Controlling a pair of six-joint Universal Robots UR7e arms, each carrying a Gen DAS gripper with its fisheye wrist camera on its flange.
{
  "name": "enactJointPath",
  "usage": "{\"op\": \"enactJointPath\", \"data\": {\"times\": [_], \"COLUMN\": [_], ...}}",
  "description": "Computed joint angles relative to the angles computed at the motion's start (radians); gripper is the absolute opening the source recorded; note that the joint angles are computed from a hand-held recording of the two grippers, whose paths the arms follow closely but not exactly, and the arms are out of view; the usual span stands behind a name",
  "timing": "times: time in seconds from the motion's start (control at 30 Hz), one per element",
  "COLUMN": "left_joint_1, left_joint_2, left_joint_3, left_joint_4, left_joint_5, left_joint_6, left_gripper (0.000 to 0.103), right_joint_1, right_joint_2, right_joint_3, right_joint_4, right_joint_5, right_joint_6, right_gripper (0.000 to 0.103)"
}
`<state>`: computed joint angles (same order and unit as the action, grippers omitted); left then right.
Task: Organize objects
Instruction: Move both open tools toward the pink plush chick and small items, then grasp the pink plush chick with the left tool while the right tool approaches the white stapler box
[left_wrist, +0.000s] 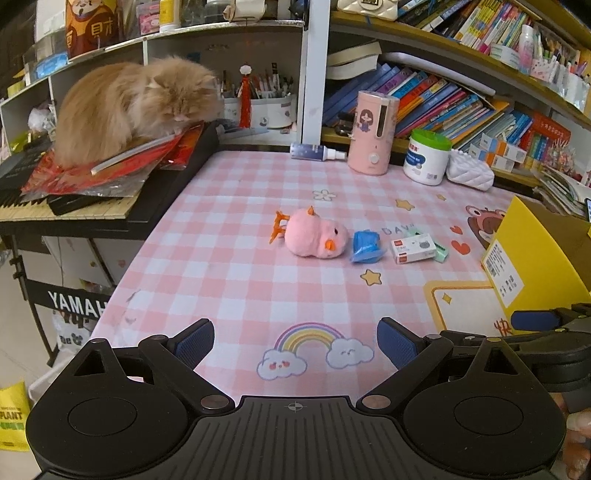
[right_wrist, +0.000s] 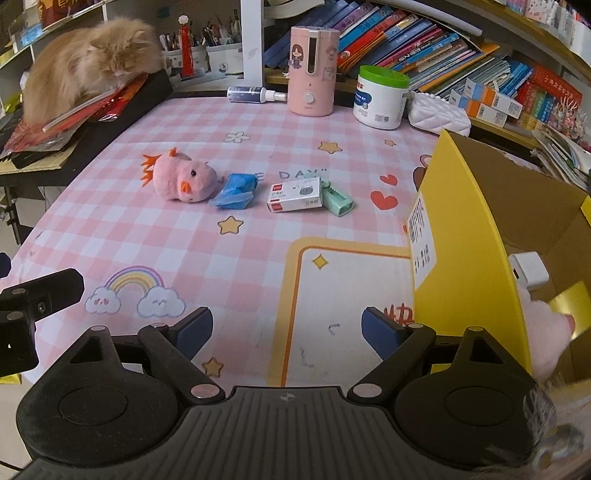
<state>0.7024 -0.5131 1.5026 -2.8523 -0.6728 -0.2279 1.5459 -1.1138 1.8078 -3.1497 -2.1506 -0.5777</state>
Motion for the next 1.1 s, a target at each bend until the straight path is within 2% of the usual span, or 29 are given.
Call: {"op": "enactJointPath", "data": {"times": [0.7, 1.1], "left_joint_1": [0.036, 0.064], "left_joint_2": [0.101, 0.159], "left_joint_3": [-0.187, -0.292], "left_joint_4": [0.046, 0.073], "left_joint_5": [0.011, 0.004], "left_joint_6": [0.045, 0.084], "left_gripper": [0.097, 0.097], "right_joint_1": [-0.026, -0.036], "right_joint_2": [0.080, 0.138], "right_joint_3": [-0.178, -0.283], "right_joint_4": [0.095, 0.122], "right_joint_5": [0.059, 0.049], "right_joint_6": [0.006, 0.007], "right_gripper": [0.087, 0.087]}}
